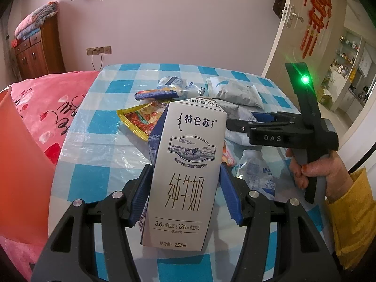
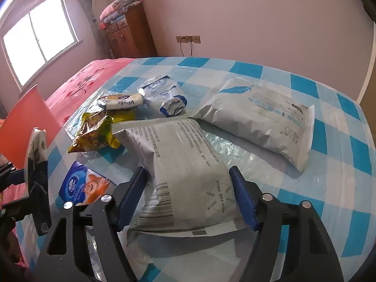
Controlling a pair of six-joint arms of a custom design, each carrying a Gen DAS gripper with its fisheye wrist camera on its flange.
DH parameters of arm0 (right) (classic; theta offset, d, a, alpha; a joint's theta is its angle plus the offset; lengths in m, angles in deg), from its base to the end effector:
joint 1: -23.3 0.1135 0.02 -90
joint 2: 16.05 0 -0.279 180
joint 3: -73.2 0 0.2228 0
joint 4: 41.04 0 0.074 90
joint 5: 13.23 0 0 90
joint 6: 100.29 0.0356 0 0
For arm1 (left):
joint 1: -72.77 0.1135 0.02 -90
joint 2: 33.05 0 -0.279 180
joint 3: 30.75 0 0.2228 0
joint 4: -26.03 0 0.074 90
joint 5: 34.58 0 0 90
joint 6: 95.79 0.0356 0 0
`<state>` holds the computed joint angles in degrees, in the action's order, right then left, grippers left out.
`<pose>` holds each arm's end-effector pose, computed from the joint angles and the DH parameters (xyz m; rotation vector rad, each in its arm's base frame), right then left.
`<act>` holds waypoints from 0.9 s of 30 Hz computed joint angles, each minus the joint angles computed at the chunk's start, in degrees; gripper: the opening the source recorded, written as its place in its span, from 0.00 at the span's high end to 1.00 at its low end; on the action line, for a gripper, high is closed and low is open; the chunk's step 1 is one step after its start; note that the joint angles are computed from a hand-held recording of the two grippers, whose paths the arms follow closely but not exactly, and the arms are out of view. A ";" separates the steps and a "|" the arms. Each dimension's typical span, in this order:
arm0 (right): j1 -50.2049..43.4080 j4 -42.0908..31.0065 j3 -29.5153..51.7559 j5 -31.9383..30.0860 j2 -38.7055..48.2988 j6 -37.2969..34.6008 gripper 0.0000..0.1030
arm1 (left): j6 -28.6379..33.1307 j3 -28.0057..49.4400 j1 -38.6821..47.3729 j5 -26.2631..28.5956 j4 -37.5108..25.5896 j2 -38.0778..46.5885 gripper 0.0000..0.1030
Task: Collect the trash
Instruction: 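Grasp the grey plastic pouch with the right gripper while left holds carton, then carry carton and pouch over the orange bucket and open both grippers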
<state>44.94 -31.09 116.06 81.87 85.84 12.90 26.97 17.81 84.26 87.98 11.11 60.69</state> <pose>0.2464 0.0944 0.1128 0.0735 2.4370 0.2464 0.2460 0.0304 0.1437 0.6331 2.3475 -0.4120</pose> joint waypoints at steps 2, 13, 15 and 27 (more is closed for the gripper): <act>0.61 -0.14 -0.44 0.72 -0.48 1.15 0.33 | 0.00 0.07 -0.01 -0.04 -0.15 -0.01 0.43; 7.77 -3.85 -4.94 11.66 -9.33 8.84 0.41 | 2.36 -0.89 1.96 2.37 -2.06 -1.78 0.43; 8.66 -5.16 -5.64 13.40 -11.57 9.95 0.41 | 2.99 -1.22 2.55 3.10 -2.66 -2.48 0.43; 16.64 -21.41 -4.23 22.49 -25.59 18.79 0.42 | 7.50 -0.65 8.26 10.25 -10.44 -9.02 0.43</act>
